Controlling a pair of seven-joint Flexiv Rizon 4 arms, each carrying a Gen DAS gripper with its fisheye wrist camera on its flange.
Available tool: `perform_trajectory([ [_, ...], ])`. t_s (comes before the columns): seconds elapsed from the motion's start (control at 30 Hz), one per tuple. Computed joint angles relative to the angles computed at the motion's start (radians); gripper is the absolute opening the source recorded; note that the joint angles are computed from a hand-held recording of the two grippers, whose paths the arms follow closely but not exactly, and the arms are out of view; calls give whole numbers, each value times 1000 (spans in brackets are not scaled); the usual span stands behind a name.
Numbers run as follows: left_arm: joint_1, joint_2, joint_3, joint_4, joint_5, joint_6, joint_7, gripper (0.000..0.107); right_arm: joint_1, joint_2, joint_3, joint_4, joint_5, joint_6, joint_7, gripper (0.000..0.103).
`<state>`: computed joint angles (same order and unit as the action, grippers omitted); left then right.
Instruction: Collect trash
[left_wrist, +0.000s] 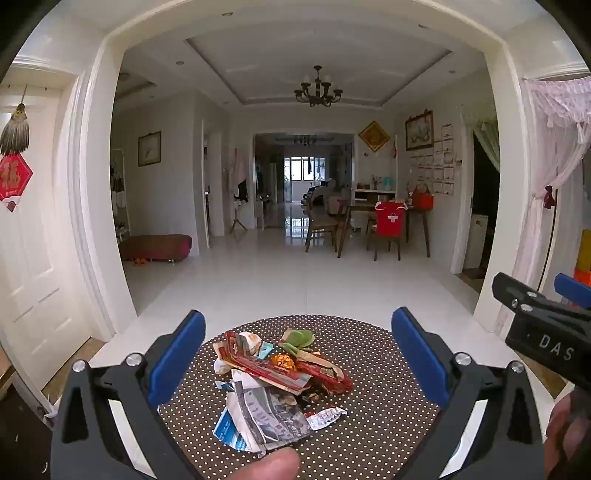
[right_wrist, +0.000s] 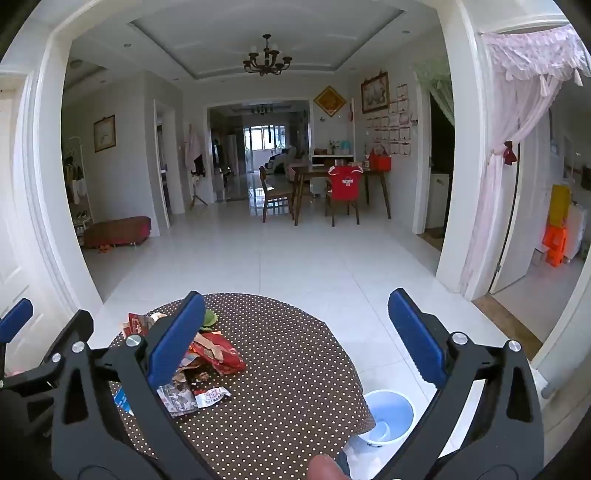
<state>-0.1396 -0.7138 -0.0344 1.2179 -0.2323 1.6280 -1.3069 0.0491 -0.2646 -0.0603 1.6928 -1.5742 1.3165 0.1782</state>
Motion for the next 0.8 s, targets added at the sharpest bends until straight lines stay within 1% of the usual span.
perform_trajectory([
  [0.23,21,5,-32,9,-5,-7,11,99,-5,-8,-4,-5,-2,11,4,97],
  [0.27,33,-3,-45,-8,-33,-12,46,99,3,-10,-1,-17,4,3,-6,97],
  [0.3,23,-1,-27,7,3,20,16,99,4,-11,-2,-18,5,4,-7,97],
  [0.4,36,5,-43,20,-3,29,20,99,8,-17,-5,-28,18,5,-21,97],
  [0.43,34,4,-34,17,17,27,-8,99,8,-18,-7,-29,20,8,-22,97],
  [0.47,13,-18,-10,-19,-27,4,22,99,13,-15,-6,-28,22,0,-31,97],
  [0.5,16,-18,-13,-22,-13,-1,11,99,14,-16,-7,-29,24,-1,-34,97],
  [0.8,23,-18,-31,-17,-10,7,19,99,14,-15,-9,-28,0,2,-14,97],
])
